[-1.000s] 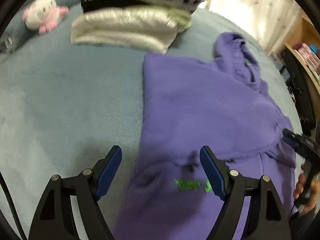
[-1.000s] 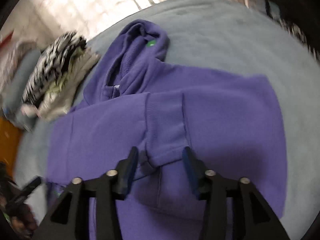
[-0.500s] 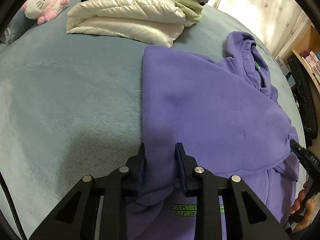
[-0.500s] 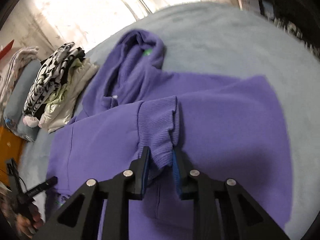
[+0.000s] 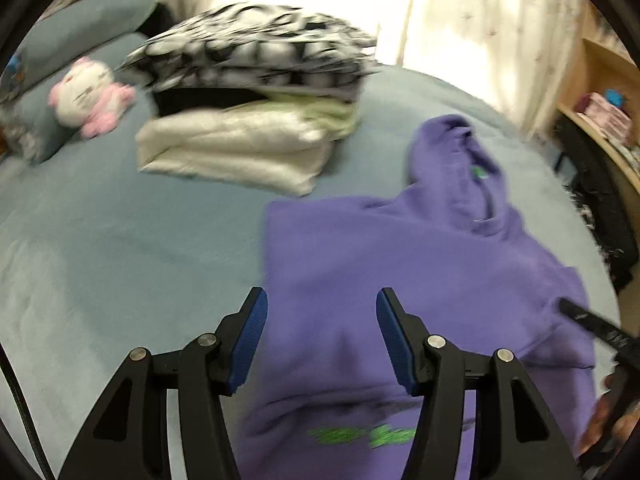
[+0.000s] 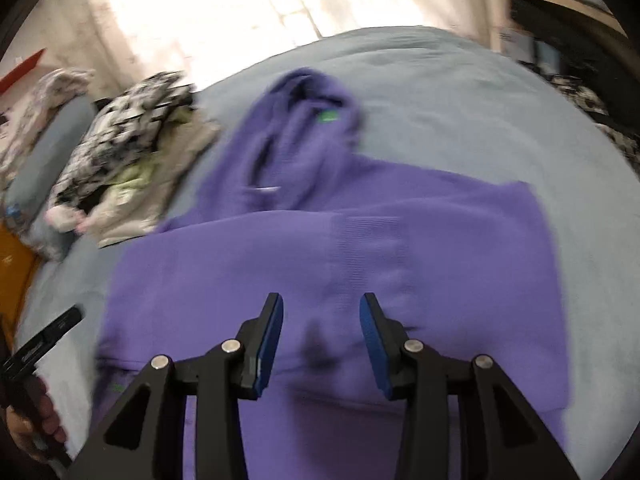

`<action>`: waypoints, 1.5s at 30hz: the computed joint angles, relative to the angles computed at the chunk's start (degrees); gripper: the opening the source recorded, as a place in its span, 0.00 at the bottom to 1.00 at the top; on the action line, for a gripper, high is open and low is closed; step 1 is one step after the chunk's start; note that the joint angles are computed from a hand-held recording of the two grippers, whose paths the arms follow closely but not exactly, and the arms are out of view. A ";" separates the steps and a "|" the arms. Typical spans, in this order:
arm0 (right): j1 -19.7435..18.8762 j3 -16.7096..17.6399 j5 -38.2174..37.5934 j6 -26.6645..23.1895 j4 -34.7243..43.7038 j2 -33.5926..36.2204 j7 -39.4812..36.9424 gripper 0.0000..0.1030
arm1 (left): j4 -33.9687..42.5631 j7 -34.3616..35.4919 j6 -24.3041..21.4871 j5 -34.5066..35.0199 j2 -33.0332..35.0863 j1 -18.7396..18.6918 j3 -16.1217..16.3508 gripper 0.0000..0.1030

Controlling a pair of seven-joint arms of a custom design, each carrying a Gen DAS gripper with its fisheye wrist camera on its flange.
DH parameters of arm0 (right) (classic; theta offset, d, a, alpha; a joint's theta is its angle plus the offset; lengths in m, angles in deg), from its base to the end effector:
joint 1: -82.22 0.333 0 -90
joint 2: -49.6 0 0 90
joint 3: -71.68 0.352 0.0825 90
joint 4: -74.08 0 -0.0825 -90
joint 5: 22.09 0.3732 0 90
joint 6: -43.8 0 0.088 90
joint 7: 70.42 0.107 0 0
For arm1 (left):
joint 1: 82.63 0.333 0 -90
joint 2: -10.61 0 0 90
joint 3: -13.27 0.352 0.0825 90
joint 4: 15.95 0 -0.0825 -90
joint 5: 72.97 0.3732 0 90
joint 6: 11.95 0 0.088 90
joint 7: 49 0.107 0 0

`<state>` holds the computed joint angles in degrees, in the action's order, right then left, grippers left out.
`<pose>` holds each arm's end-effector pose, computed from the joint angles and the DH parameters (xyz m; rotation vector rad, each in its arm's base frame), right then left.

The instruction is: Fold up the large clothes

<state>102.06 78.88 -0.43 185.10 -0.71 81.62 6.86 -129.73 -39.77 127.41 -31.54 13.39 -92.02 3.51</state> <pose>0.6983 0.3251 0.5225 -2.0542 1.3175 -0.0858 0.5613 -0.1911 0.5240 -2.2691 1.1796 -0.5671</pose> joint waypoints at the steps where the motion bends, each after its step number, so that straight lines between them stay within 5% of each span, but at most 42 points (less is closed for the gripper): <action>1: 0.39 0.47 0.07 -0.52 1.03 0.74 -0.13 0.39 | 1.86 1.05 0.26 -0.68 1.81 -0.09 -0.14 0.54; 9: 5.96 -1.40 -5.32 -7.06 18.98 13.36 4.53 0.39 | 14.10 3.48 0.45 -4.96 16.01 -2.31 2.57 0.54; 13: 6.88 -4.70 -10.23 -4.10 20.38 14.86 5.91 0.39 | 13.75 1.14 -2.06 -0.45 16.80 -3.93 5.65 0.53; 16: 3.25 -3.61 -9.33 -3.54 20.24 14.86 5.64 0.35 | 10.13 -0.01 1.12 2.23 14.69 -2.71 6.20 0.50; 17: 1.66 -2.16 -7.77 -4.17 20.54 15.06 4.48 0.25 | 9.15 0.00 2.42 2.43 14.18 -2.13 6.12 0.49; 19: -0.39 -0.86 -5.60 -4.21 18.78 13.92 2.72 0.12 | 8.13 0.80 3.85 2.38 13.48 -1.34 5.78 0.49; 23: 1.52 -5.09 -9.40 -0.25 12.67 10.34 6.25 0.34 | 8.08 2.34 2.20 1.61 12.76 -1.00 5.12 0.50; 31: -0.08 -3.81 -7.79 -1.40 7.97 6.55 8.77 0.36 | 7.07 4.55 0.56 -2.94 9.85 -0.84 3.45 0.63; 45: -1.99 -0.95 -1.23 2.43 -12.00 -9.46 3.54 0.36 | 1.60 1.86 -6.06 -2.90 -0.40 -2.69 -0.59 0.64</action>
